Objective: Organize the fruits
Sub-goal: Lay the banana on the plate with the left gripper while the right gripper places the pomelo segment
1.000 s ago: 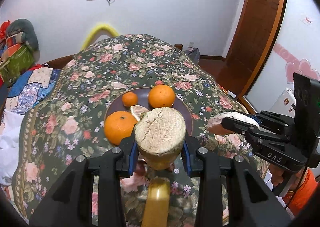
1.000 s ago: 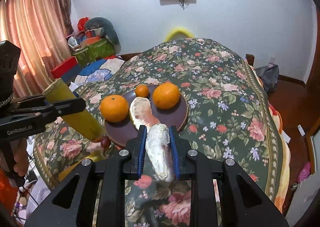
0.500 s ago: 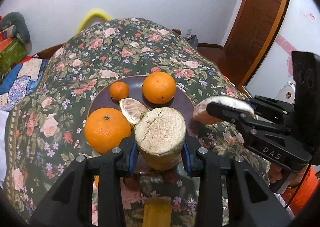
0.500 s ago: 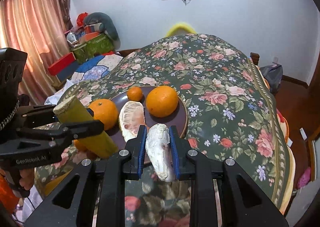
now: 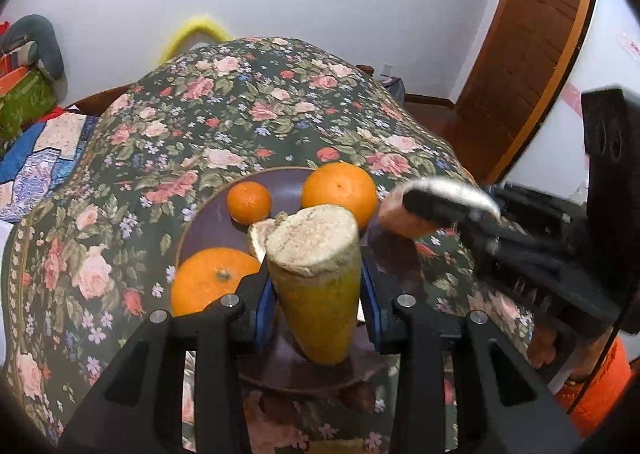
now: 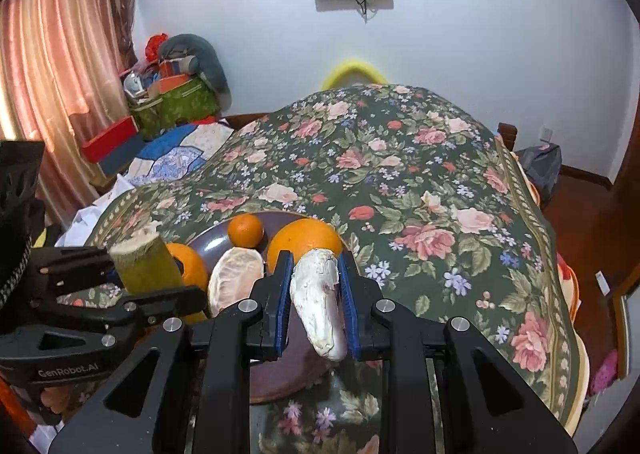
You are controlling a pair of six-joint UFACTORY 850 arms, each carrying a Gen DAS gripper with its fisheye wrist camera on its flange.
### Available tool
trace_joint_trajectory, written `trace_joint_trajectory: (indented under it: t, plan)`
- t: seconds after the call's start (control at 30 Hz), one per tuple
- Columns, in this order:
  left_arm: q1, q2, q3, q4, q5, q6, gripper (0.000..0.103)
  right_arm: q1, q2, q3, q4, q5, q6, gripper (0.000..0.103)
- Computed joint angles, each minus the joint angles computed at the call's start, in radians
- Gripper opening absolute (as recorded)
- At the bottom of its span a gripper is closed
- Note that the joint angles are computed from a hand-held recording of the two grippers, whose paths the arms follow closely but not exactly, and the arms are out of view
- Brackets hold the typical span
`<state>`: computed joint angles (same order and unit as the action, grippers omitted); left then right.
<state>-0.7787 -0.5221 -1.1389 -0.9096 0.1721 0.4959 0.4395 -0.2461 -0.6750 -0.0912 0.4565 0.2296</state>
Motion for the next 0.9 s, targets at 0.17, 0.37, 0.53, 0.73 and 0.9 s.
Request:
trace_joint_trajectory:
  t: [0.17,0.37,0.53,0.73,0.9]
  plan:
    - [0.014,-0.007,-0.007,-0.011,-0.004,-0.007,0.039,0.024,-0.02,-0.003,-0.028,-0.004,0.008,0.023]
    - [0.026,-0.01,-0.014,-0.052,-0.021,0.024,0.041,-0.003,-0.054,-0.018,-0.331,-0.008,0.324,0.032]
    - [0.02,-0.004,-0.015,-0.179,0.011,0.164,0.05,-0.003,-0.043,-0.006,-0.308,-0.014,0.308,0.034]
    - [0.012,0.013,-0.006,-0.213,0.027,0.205,0.05,0.004,-0.008,0.019,-0.163,-0.02,0.167,0.041]
    - [-0.002,0.039,0.022,-0.261,0.038,0.248,0.05,0.01,0.019,0.038,-0.097,-0.027,0.108,0.041]
